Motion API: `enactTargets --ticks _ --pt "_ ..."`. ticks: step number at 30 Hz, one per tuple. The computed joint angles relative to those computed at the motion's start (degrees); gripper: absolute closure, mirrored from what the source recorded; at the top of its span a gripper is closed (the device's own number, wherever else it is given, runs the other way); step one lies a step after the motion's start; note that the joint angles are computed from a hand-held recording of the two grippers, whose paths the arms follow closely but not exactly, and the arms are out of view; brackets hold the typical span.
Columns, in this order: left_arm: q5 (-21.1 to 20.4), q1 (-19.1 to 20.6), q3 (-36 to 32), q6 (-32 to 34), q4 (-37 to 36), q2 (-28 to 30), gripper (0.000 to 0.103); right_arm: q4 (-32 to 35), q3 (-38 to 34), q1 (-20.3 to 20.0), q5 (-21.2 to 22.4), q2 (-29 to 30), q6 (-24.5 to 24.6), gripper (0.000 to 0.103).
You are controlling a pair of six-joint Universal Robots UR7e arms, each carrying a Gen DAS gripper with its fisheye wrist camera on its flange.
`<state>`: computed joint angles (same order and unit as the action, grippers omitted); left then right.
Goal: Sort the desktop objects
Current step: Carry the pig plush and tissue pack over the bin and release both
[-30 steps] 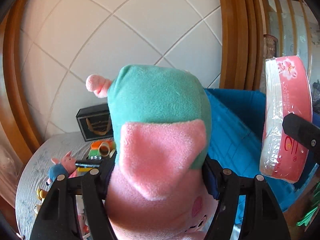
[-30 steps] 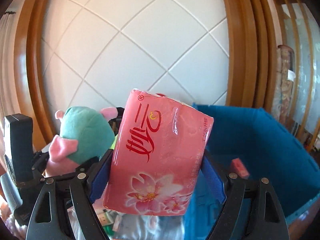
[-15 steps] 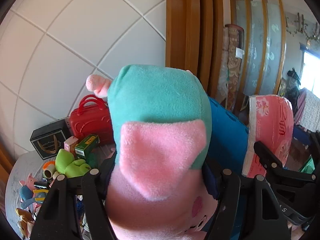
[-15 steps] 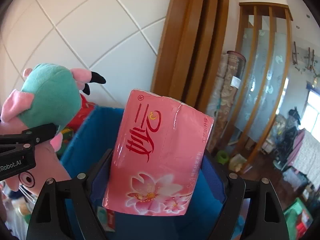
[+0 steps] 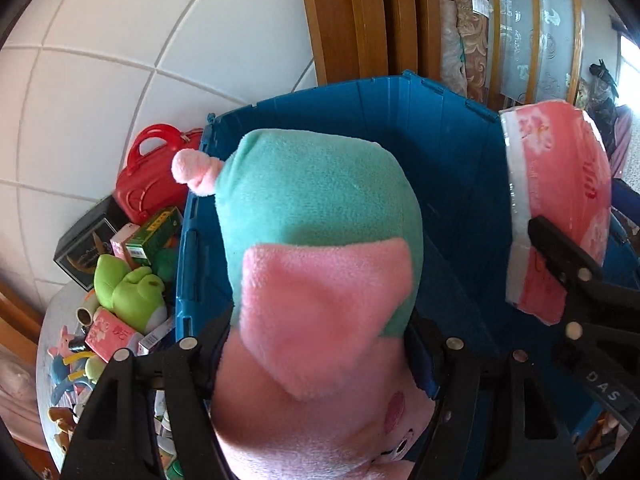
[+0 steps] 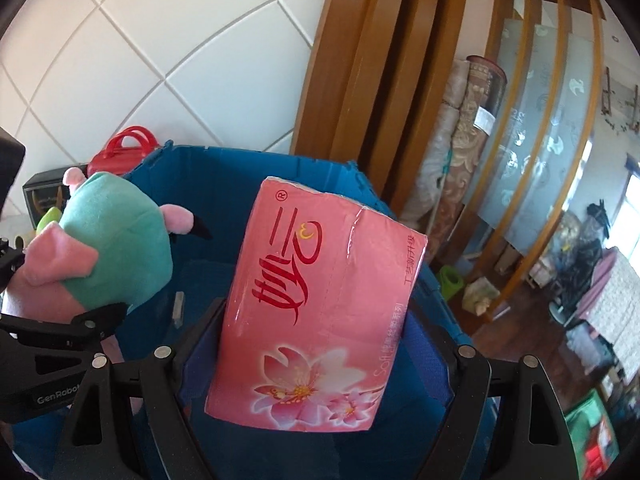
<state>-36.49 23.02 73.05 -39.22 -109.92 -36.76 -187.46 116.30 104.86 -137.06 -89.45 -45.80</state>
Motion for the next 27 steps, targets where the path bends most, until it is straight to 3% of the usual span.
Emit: enactTargets --ticks 2,8,12,16,22,27 --pt "1.36 -0.35 -0.73 -1.15 2.61 0.62 0.029 -0.58 0.16 -0.62 0.47 0.74 -0.06 0.019" --pt "-0.28 0.06 -3.99 -2.75 8.54 2.22 0.026 0.96 0.31 -0.94 -0.59 1.02 2.36 0.014" --pt "1.99 -0.30 -3.86 -4.32 9.90 2.15 0.024 -9.68 0.40 0.23 -3.50 4.33 -4.29 0.001" --pt "3.99 -0.83 -3.72 -4.33 10.60 2.46 0.023 -16.44 -0.67 0.67 -5.95 7.35 -9.83 0.001" --pt "4.99 -1.20 -1.89 -5.91 8.99 0.62 0.023 -11.47 -0.52 -0.54 -2.85 4.83 -5.13 0.001" --pt "6.73 -2.83 3.60 -5.67 4.10 -4.68 0.023 -5.69 0.11 -1.08 -0.40 2.27 -0.70 0.000"
